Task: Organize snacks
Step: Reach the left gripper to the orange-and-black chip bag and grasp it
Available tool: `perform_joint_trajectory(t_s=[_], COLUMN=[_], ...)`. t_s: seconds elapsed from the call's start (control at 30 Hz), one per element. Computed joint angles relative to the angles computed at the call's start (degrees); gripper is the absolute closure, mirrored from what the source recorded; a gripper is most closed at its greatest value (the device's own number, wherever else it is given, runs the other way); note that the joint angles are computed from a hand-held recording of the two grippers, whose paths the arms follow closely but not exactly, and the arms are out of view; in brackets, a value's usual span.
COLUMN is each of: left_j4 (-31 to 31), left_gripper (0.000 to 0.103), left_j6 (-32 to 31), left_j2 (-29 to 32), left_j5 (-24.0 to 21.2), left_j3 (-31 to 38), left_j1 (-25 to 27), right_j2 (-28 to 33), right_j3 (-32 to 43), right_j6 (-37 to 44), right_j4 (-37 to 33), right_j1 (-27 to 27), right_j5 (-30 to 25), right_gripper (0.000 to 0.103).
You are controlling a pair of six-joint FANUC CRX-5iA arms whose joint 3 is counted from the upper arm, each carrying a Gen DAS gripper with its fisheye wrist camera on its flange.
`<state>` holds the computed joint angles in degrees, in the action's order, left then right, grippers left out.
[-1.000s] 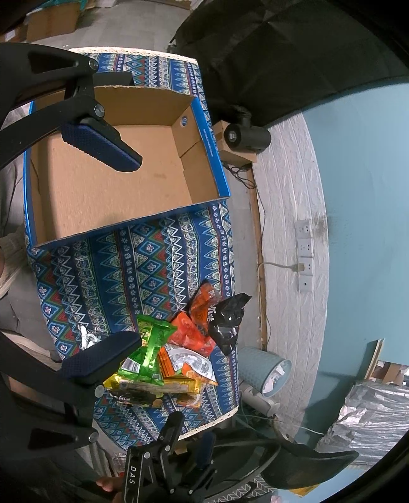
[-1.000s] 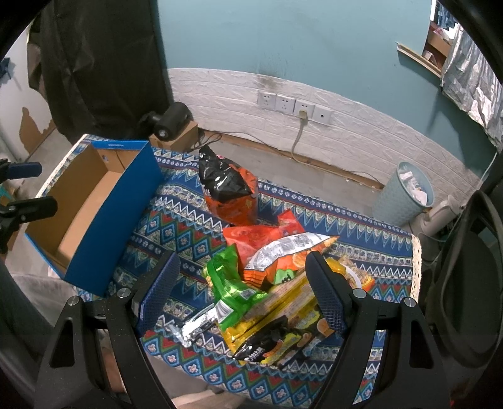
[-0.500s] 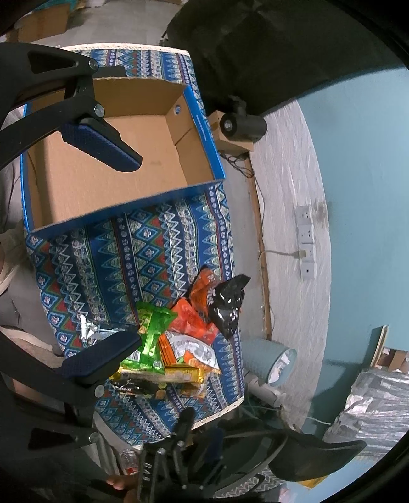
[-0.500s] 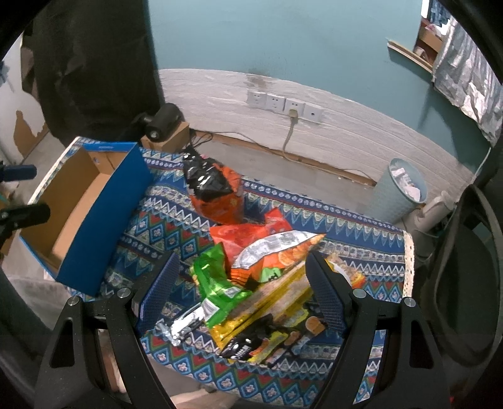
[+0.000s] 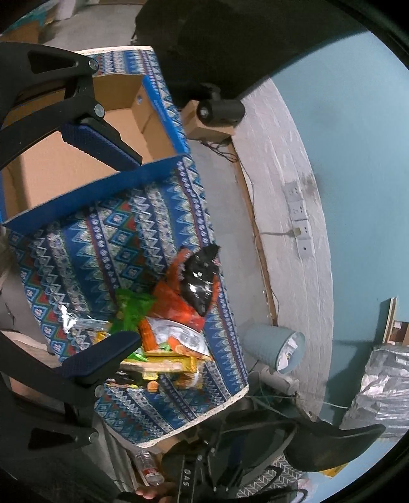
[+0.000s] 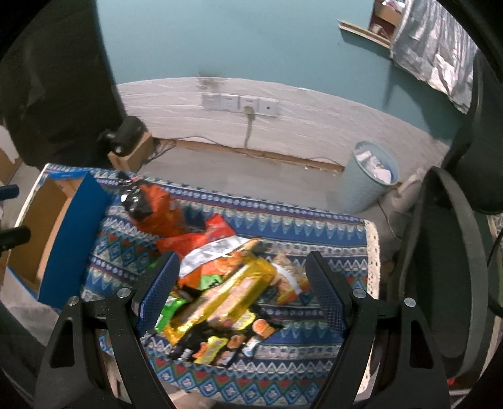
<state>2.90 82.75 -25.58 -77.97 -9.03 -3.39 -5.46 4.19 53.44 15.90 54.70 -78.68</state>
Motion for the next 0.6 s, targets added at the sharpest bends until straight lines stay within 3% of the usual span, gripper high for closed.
perform_joint_trajectory(t_s=[0.37,0.6], left_j4=[-1.3,-5.1], left_gripper=[0.001,0.001], left_j6=[0.0,2.0], left_j2=[14.5,25.3], left_j5=[0.9,1.7], left_j3=[9.3,15.3], left_j1=[-3.6,-5.9], right_j2=[7.6,11.4], right_j3=[5.0,5.2], right_j6=[12.6,14.2], right_j4=[-6.2,-10.6], right_j1=[-8.7,-13.6], right_j5=[-5.6,-6.7], right_gripper=[0.022,0.022])
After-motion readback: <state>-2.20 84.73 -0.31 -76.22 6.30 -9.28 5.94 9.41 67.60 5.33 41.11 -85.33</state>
